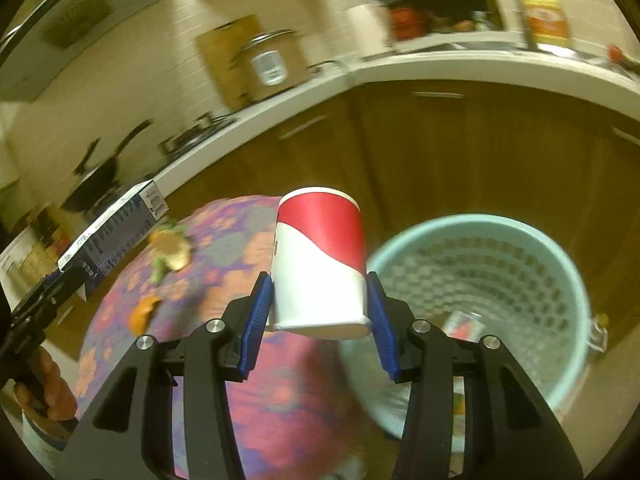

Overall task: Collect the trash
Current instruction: 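Carry the white box and paper cup over the blue basket with both tools, then open both tools to drop the box and cup into the basket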

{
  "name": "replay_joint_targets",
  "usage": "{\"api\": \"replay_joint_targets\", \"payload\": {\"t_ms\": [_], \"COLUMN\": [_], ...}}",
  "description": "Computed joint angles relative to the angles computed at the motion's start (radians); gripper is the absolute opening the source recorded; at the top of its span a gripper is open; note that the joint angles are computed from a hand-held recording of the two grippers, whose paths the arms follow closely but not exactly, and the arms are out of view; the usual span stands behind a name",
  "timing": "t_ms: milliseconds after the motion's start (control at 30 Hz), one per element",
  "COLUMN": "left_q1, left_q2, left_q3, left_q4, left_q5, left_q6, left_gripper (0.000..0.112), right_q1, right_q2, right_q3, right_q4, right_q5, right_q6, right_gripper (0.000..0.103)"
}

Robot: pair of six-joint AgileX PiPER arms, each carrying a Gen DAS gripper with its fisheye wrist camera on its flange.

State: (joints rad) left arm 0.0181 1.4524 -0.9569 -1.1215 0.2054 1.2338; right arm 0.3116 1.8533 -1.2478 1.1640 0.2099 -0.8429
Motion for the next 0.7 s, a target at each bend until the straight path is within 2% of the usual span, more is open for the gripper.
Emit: {"api": "replay_joint_targets", "payload": {"t_ms": [133,200,267,467,600,700], "left_q1": [-0.096,-0.129,-0.166,-0.253,-0.265,-0.264], "left_q2": [0.143,0.226,0.283,0.431,0.499,0.526], "left_q3": [-0.131,-0.218,-0.262,-0.366,-0.438,-0.485], "left_q4": [0.190,0.240,0.268,0.389,0.445,0.479], "left_q5": [0.026,0.099,0.103,0.125,0.175,0.221], "left_q6": [-0.209,-0.273,-0.301,-0.428,-0.502,-0.539], "left_gripper": [0.053,0.053,0.053,0.053,0.053,0.053], "right_q1": [-0.068,-0.112,-0.143,-0.160,-0.166,-0.175], "right_q2": [0.008,0.039,0.071,0.139,0.172,0.188], "right_q3": [0.051,0.050,0.046,0.010,-0.029,-0.036], "right_q4": [0.030,0.029,0.028,-0.150,-0.292,-0.308], "right_q5": [-0.029,-0.008,0.018,0.027,0.040,0.044], "right_q6": [-0.008,0.016,0.043,0.263,0.418,0.439], "right_gripper": [0.044,0.044,0.044,0.045,0.047,0.048]}}
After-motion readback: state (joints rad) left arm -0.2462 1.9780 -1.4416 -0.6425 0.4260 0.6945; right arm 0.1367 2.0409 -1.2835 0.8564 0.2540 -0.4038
